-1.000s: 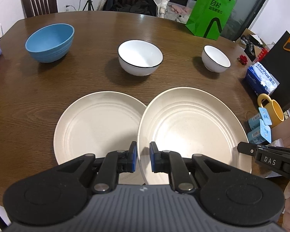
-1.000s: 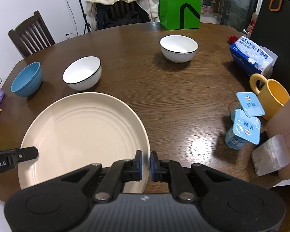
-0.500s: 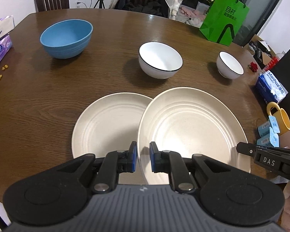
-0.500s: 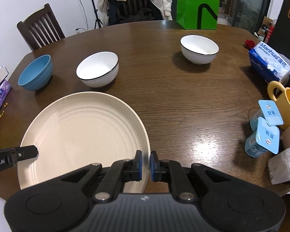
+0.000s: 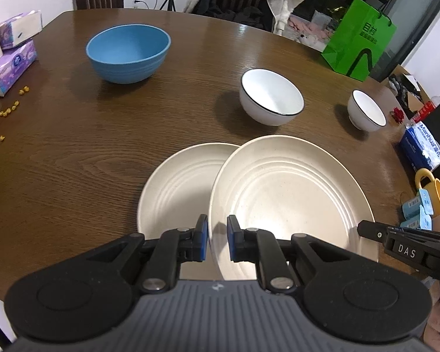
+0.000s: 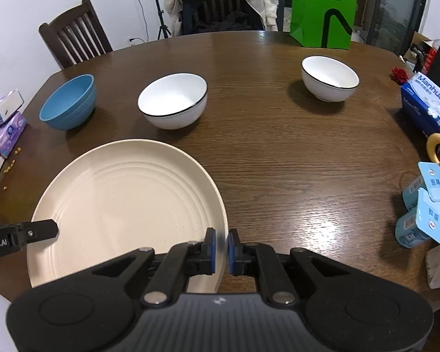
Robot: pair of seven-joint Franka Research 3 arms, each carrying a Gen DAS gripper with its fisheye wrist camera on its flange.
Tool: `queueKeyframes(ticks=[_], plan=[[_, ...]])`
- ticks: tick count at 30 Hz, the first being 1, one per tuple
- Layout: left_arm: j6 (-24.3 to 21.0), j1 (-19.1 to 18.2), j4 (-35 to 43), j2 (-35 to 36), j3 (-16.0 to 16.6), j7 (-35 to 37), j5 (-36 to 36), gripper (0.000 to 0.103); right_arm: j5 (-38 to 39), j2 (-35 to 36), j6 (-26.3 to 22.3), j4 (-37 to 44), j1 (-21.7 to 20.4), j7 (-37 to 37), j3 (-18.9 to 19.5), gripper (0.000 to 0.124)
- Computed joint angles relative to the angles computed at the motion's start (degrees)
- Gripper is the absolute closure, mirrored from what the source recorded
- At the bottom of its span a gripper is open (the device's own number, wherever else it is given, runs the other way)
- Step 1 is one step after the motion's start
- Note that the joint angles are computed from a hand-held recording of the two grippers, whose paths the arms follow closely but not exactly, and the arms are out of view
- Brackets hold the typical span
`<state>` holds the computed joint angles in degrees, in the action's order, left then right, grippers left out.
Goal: Organize plates and bowls
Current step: 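Lower the third plate onto the stacked cream plates with both grippers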
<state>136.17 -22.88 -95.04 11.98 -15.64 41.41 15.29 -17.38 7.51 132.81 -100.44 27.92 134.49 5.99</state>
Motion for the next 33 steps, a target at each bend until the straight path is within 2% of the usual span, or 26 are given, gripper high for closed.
queueKeyframes(ticks=[33], plan=[[0.8,2.0,-3.4,-0.6,1.0,-2.5,1.0,0.089,2.3,8.7,-0.3,8.7,3.2,-5.5,-2.1,0.116]])
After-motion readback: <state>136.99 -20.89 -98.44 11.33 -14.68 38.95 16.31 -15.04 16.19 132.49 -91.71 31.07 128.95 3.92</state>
